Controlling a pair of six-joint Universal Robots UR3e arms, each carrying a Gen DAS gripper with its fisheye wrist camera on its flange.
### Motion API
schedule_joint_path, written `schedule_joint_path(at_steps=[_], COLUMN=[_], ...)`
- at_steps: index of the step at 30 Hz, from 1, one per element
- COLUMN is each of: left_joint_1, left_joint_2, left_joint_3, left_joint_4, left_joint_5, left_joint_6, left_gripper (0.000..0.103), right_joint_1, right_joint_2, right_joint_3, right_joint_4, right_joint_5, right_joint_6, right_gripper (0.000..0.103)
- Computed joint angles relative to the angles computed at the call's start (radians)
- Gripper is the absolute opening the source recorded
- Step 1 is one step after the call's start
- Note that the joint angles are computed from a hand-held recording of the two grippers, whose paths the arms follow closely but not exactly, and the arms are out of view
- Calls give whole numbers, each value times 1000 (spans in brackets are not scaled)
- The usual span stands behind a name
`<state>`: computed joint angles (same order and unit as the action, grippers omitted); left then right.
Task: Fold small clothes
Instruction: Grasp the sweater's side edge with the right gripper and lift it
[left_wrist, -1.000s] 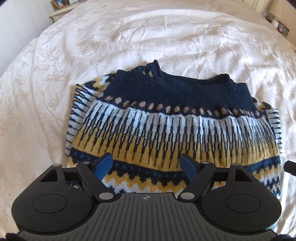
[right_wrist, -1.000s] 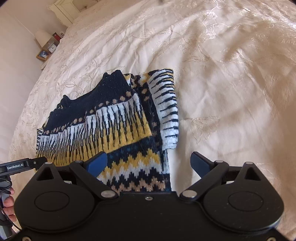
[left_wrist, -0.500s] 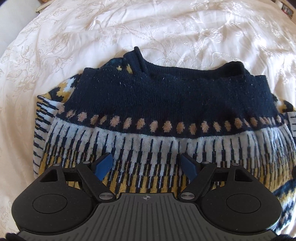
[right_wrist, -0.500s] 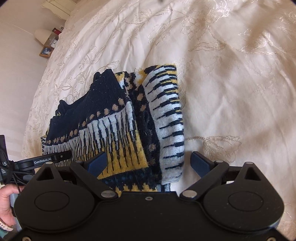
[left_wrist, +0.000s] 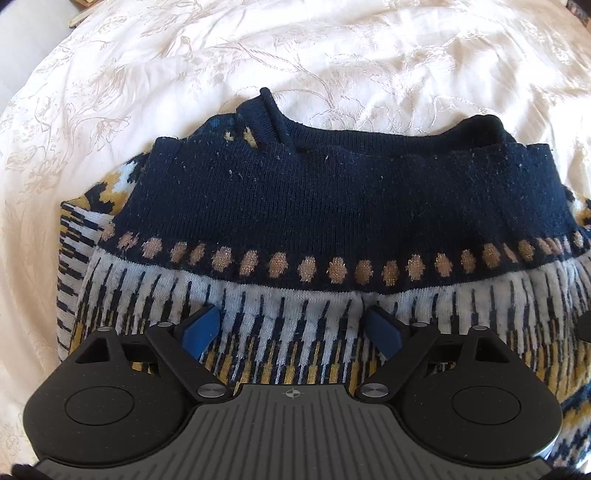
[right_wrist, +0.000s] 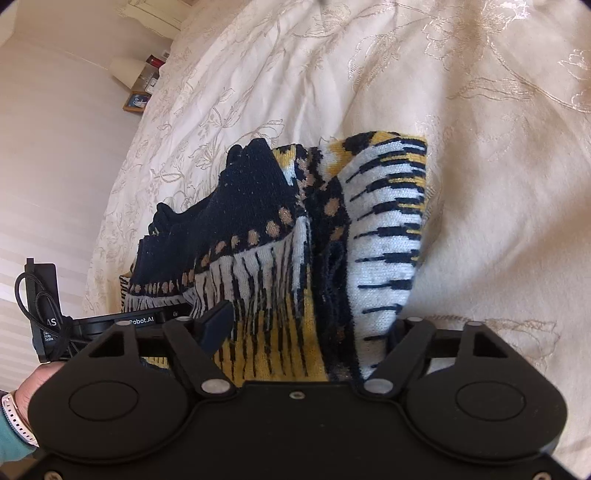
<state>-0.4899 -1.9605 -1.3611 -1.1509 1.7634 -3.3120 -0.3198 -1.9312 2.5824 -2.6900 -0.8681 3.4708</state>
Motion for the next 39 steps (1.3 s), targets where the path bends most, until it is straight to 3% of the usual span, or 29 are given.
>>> schedule_joint_path(at_steps=[2, 4, 5, 8, 16, 19, 21, 24, 27, 30, 34, 37, 39], left_joint_1=[-6, -10, -11, -14, -3, -18, -30, -29, -5, 37, 76, 114, 157], left_joint_2=[-8, -16, -20, -40, -192, -254, -276, -278, -226, -83, 143, 325, 455], left_joint_3=[18, 44, 60, 135, 349, 422, 445, 452, 413, 257, 23, -148, -243], left_joint_4=[-14, -36, -48, -64, -122, -155, -157, -158, -156, -127, -128, -165, -204], left_joint_5=[6, 9, 10, 8, 27, 55, 74, 64, 20, -19, -46, -57, -73], left_joint_6=[-9, -12, -15, -2, -28, -15, -4, 1, 3, -19, -48, -53, -29], left_gripper=[87, 86, 83, 75, 75, 78, 80, 80, 75, 72, 72, 72, 72], right_joint_1=[-6, -5, -15, 29, 10, -15, -37, -33, -25, -16, 79, 202, 284], right_joint_2=[7, -1, -8, 5, -30, -68, -106, -127, -130, -129, -60, 34, 94], right_joint_3=[8, -10, -16, -54, -51, -31, -6, 14, 17, 4, -91, -221, -314], right_joint_4=[-16, 30, 63, 66, 121, 158, 180, 162, 142, 143, 135, 165, 205], right_joint_5=[14, 9, 26, -17, 5, 21, 45, 42, 35, 27, -71, -198, -286], right_joint_6=[-1, -22, -44, -35, -56, -76, -90, -65, -23, 11, 87, 135, 160], right_gripper=[72, 57, 40, 40, 44, 52, 62, 65, 65, 66, 64, 56, 45])
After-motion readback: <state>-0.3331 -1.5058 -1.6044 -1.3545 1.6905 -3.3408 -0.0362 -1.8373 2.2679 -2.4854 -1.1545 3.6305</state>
